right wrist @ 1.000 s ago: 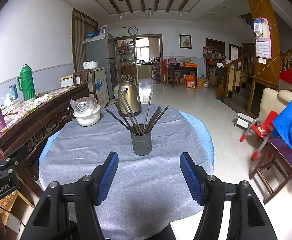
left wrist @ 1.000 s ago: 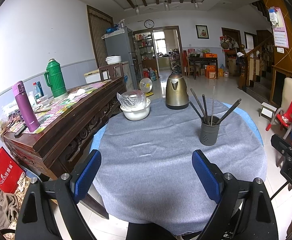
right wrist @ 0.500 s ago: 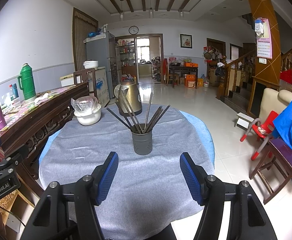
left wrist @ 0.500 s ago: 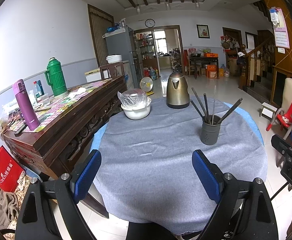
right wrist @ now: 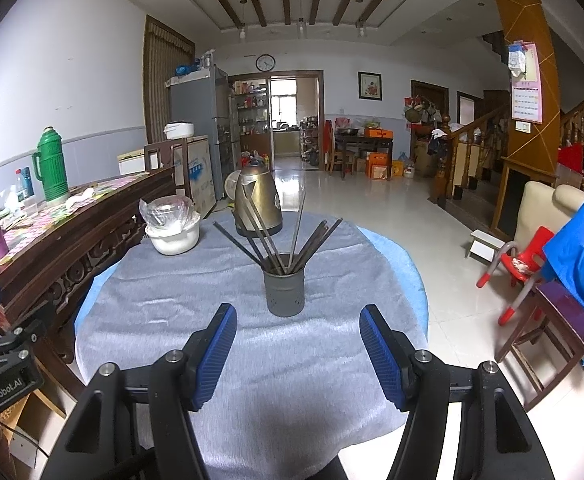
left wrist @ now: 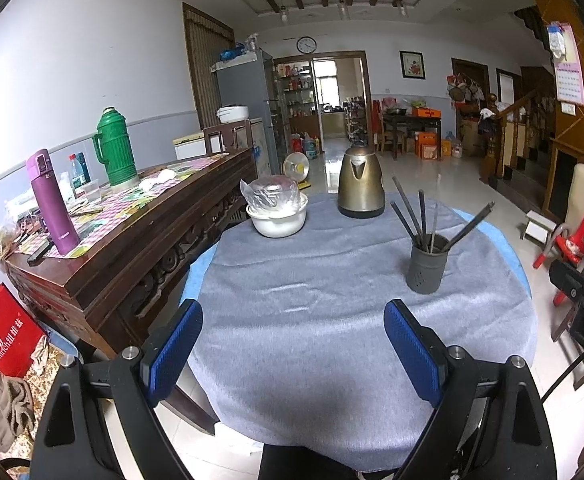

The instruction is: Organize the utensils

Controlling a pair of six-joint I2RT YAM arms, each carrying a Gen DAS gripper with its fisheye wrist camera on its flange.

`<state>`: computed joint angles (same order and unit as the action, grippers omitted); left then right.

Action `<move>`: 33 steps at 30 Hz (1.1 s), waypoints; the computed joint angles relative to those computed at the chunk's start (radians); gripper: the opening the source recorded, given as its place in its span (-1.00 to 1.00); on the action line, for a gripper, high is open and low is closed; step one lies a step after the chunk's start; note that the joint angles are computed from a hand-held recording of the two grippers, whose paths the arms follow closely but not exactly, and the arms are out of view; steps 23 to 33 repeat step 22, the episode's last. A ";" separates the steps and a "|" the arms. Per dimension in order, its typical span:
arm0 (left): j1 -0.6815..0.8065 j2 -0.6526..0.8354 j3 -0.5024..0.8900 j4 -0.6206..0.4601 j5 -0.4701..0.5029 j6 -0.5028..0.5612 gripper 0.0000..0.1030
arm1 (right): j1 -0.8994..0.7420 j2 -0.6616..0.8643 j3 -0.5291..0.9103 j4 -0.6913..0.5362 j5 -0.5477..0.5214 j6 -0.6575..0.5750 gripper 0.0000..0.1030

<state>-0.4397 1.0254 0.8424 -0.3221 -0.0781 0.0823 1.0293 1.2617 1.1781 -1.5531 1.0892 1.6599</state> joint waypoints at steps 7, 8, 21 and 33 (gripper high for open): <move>-0.006 0.080 0.051 0.012 -0.002 -0.034 0.79 | -0.082 -0.030 0.017 0.117 0.001 -0.212 0.31; -0.006 0.092 0.060 0.011 -0.002 -0.038 0.79 | -0.091 -0.036 0.016 0.133 0.001 -0.236 0.31; -0.007 0.301 0.200 0.053 -0.003 -0.045 0.79 | -0.338 -0.110 -0.041 0.504 -0.113 -0.663 0.31; -0.005 0.323 0.202 0.074 -0.005 -0.045 0.79 | -0.357 -0.118 -0.060 0.538 -0.127 -0.688 0.31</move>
